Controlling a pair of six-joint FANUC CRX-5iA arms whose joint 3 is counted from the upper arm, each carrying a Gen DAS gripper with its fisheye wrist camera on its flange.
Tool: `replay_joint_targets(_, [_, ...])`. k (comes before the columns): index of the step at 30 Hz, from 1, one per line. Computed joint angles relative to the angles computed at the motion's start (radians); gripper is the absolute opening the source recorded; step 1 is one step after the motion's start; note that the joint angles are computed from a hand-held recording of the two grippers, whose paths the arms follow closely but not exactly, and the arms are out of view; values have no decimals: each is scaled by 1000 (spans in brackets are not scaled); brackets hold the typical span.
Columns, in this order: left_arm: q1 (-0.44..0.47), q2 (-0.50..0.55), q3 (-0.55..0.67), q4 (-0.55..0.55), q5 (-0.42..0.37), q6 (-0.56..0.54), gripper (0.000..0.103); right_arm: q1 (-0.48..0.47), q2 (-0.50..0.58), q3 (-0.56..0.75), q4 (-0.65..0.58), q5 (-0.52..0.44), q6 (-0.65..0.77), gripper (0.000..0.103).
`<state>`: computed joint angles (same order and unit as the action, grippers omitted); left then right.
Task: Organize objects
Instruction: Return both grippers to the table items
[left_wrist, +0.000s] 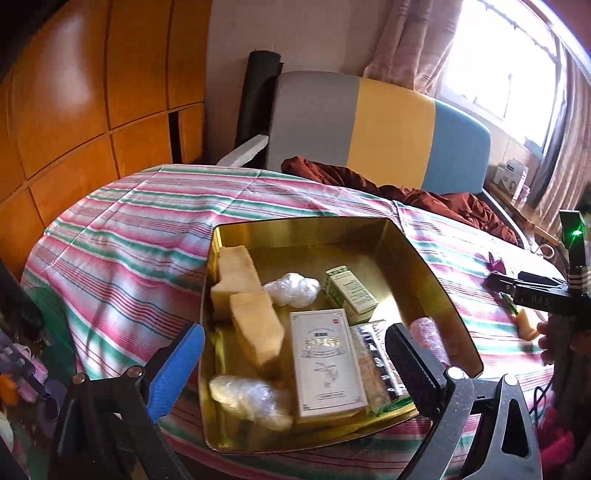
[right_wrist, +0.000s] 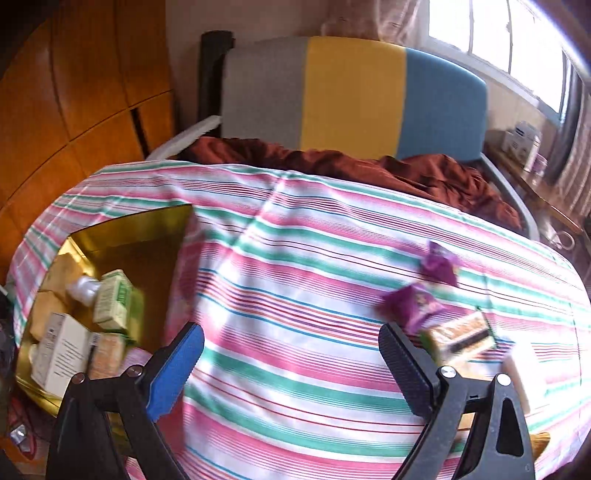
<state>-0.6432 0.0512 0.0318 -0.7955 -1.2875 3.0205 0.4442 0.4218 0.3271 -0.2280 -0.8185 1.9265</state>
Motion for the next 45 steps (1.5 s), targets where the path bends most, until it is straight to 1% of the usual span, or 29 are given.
replay_joint_targets(4, [3, 18, 24, 14, 7, -38, 99, -41, 21, 16, 61, 22, -41, 97])
replay_joint_targets(8, [3, 40, 58, 15, 6, -75, 99, -87, 54, 44, 130, 53, -116, 97])
replay_joint_targets(12, [3, 62, 93, 15, 14, -113, 99, -136, 86, 60, 162, 97, -193, 97])
replay_joint_targets(14, [3, 78, 117, 15, 15, -139, 100, -160, 107, 75, 163, 95, -248, 97])
replay_joint_targets(17, [7, 105, 155, 21, 30, -181, 101, -184, 148, 142, 144, 25, -309, 97])
replay_joint_targets(22, [19, 161, 228, 42, 55, -270, 101, -201, 121, 115, 147, 85, -386, 97])
replay_joint_targets(26, [27, 214, 295, 59, 85, -345, 101, -229, 131, 146, 116, 70, -449, 97])
replay_joint_targets(29, [30, 261, 352, 74, 102, -406, 101, -265, 140, 189, 28, 36, -453, 97])
replay_joint_targets(31, [36, 292, 387, 91, 123, -444, 101, -279, 146, 206, 3, 19, -464, 97])
replay_joint_targets(37, [74, 390, 493, 197, 172, -557, 101, -296, 162, 243, -34, -27, -472, 97])
replay_joint_targets(40, [97, 422, 521, 265, 232, -598, 101, -304, 166, 254, -50, -43, -472, 97])
replay_joint_targets(43, [113, 476, 581, 316, 237, -645, 101, -316, 169, 265, -73, -52, -480, 97])
replay_joint_targets(45, [123, 517, 628, 353, 226, -679, 101, -327, 172, 271, -87, -58, -493, 97])
